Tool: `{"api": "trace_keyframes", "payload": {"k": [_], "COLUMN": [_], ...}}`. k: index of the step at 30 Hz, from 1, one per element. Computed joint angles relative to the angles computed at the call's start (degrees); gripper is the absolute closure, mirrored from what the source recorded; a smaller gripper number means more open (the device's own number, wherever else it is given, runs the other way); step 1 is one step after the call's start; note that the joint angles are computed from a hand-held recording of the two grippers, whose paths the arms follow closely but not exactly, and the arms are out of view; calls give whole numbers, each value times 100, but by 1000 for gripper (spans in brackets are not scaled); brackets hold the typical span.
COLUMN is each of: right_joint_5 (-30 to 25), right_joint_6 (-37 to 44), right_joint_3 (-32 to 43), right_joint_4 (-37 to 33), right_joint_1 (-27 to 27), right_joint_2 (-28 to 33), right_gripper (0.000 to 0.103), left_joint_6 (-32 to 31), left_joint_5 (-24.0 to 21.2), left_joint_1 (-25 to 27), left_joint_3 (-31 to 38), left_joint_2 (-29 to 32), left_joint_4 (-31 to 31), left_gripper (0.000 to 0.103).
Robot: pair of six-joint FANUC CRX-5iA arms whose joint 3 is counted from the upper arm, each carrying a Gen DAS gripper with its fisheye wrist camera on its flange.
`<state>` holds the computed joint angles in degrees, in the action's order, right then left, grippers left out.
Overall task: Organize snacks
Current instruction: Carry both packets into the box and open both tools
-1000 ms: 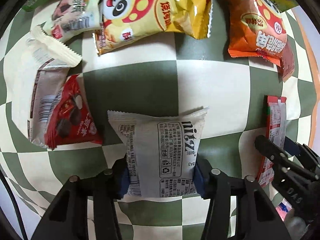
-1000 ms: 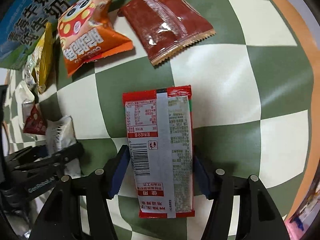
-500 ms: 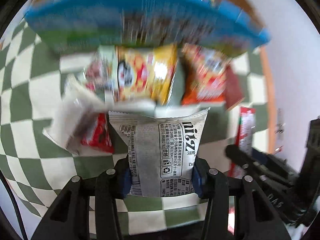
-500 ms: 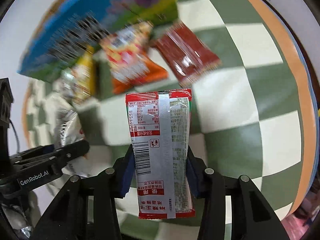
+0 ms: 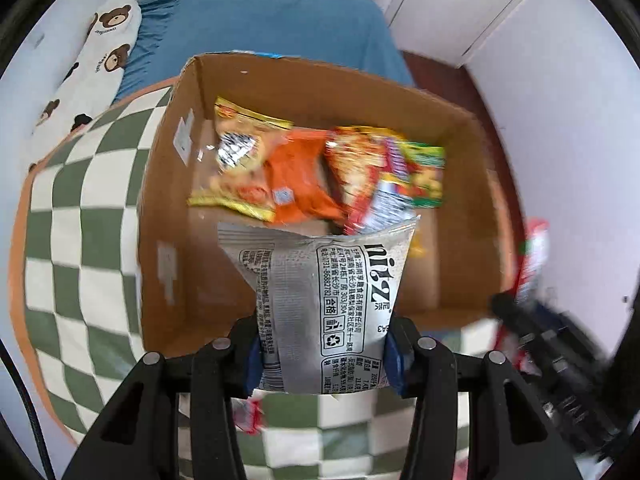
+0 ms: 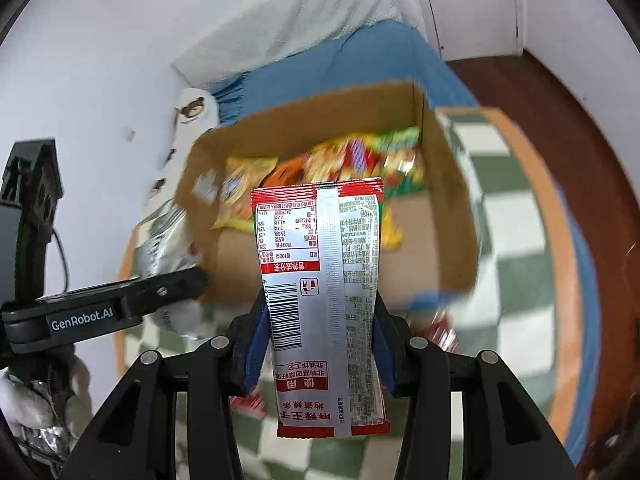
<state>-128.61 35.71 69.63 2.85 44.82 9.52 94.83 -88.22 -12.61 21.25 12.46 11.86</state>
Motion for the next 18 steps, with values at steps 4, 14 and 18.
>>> {"api": "trace_keyframes", "payload": {"k": [4,14,18], "right_joint_5": [-238,336,241], "right_joint_6": [737,984,839], "right_joint_3": [354,-1410,-1791], "right_joint_4": [-18,-155,-392], "right_joint_1": [-666,-1058,-1229], "right_joint_2": [654,223,160], "right_gripper": [55,55,27], "left_joint_6": [104,139,129], "left_joint_5": [-207,-424,-479], "left_joint_1": [127,78,151], "left_joint_3": [388,605,509], "left_joint_2": [621,1218,1391], "left_joint_4": [-264,-515,-307], "left_gripper": [58,57,25]}}
